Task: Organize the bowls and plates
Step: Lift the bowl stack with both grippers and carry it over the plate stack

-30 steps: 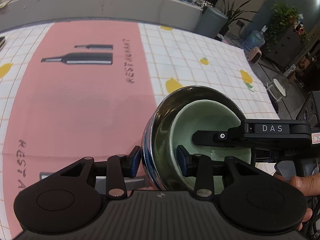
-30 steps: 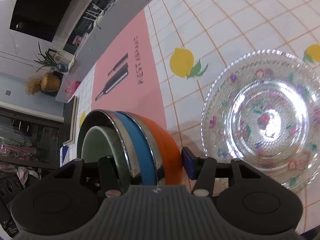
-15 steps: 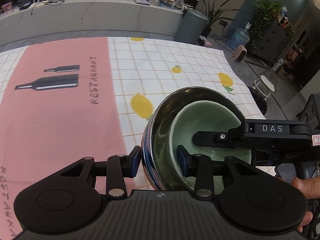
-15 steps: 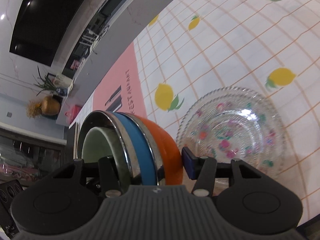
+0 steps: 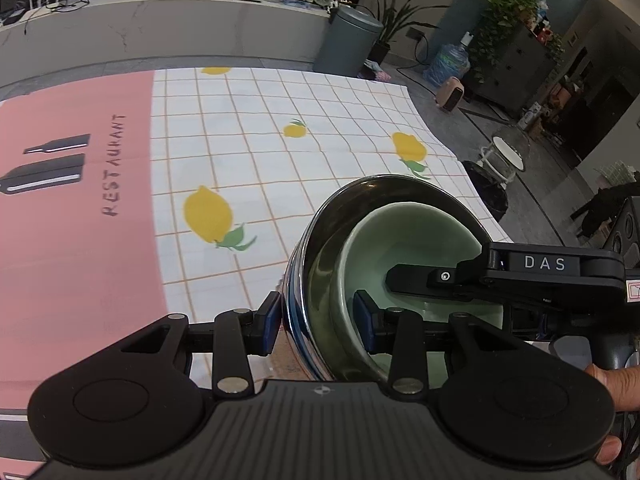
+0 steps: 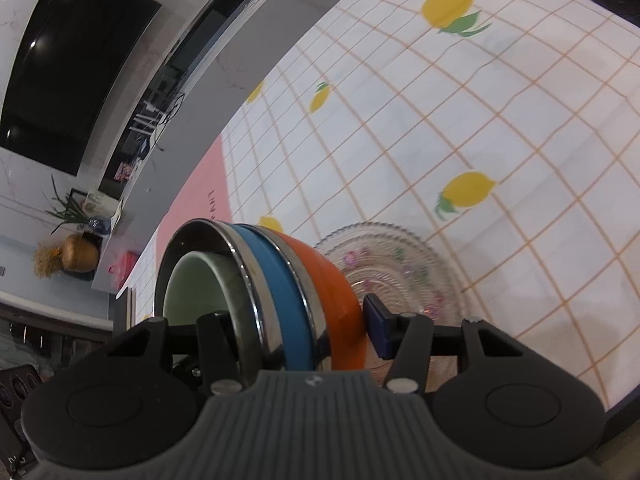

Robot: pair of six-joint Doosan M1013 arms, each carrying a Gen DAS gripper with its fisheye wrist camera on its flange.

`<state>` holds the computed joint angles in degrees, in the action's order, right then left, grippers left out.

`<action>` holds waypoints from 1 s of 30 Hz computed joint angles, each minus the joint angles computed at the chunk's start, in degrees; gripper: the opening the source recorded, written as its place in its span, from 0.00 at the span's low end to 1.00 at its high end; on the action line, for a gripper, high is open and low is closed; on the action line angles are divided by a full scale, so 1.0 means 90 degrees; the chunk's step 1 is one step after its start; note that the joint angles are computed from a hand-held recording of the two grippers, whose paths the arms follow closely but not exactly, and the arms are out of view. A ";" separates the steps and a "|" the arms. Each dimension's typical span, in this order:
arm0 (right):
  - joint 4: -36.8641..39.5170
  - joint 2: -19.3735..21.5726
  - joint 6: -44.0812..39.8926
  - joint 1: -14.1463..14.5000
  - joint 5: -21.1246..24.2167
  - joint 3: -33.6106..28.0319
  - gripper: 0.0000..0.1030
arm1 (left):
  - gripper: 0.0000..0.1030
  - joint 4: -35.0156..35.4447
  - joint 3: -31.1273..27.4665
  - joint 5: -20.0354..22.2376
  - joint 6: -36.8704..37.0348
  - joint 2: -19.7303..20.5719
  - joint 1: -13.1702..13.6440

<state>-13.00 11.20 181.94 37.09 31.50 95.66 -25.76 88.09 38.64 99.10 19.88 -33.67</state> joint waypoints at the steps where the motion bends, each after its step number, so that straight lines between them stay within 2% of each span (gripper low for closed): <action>1: -0.0016 -0.0011 0.0020 0.0001 0.0028 0.0008 0.51 | 0.42 -0.0014 -0.0012 0.0011 0.0006 0.0015 -0.0009; 13: 0.0009 0.0024 -0.0072 -0.0015 0.0321 -0.0050 0.51 | 0.42 -0.0103 -0.0076 0.0135 0.0000 0.0102 -0.0033; 21: 0.0320 0.0116 -0.0360 -0.0061 0.0550 -0.0122 0.52 | 0.43 0.0047 -0.0112 0.0252 -0.0129 0.0175 -0.0060; 30: 0.0349 0.0183 -0.0417 -0.0091 0.0601 -0.0165 0.53 | 0.42 0.0143 -0.0110 0.0170 -0.0191 0.0196 -0.0082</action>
